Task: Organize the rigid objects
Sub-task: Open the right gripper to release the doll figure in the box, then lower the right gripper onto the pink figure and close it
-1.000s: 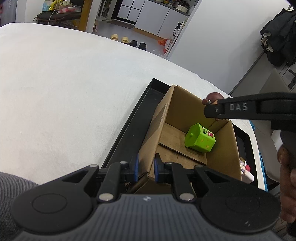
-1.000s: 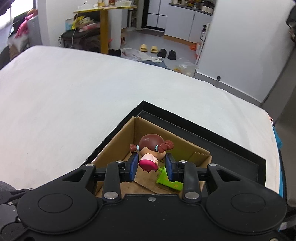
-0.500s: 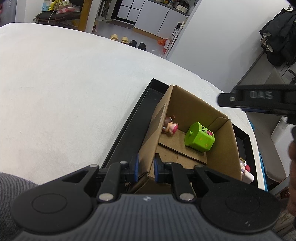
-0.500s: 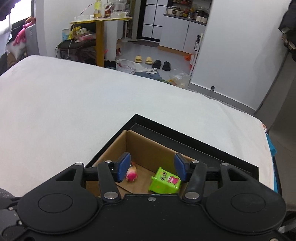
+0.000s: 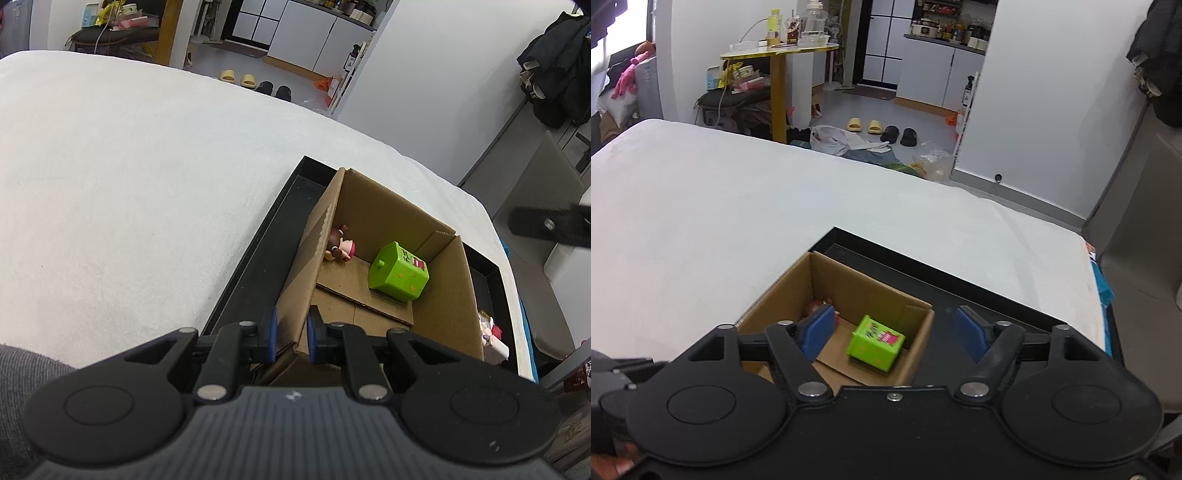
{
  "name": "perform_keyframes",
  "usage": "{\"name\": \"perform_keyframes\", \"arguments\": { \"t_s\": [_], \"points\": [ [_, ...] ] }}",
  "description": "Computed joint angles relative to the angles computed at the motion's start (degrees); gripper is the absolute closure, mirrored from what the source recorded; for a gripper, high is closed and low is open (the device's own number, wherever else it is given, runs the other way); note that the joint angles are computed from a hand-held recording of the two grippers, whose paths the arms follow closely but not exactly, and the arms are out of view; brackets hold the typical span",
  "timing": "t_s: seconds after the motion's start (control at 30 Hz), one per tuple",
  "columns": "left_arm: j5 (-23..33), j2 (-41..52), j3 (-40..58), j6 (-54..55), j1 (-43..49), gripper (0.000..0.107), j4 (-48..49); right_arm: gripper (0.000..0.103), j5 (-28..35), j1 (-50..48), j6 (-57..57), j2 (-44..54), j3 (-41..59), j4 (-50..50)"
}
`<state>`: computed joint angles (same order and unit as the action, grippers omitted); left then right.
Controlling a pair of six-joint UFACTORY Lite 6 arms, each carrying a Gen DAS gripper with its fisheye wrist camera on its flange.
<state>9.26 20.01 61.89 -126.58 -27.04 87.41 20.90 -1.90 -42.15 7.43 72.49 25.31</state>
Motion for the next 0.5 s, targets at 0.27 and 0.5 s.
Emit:
{"name": "perform_keyframes", "arguments": {
  "t_s": [0.27,0.5],
  "points": [
    [1.38,0.57,0.7,2.18,-0.99,0.092,-2.14,0.02,1.91,-6.8,-6.82,-2.25,-3.14,5.26],
    [2.82,0.71,1.1,4.74,-1.96,0.093,-4.63,0.02,3.01,-12.03,-11.43,-1.55,-3.79,8.88]
  ]
}}
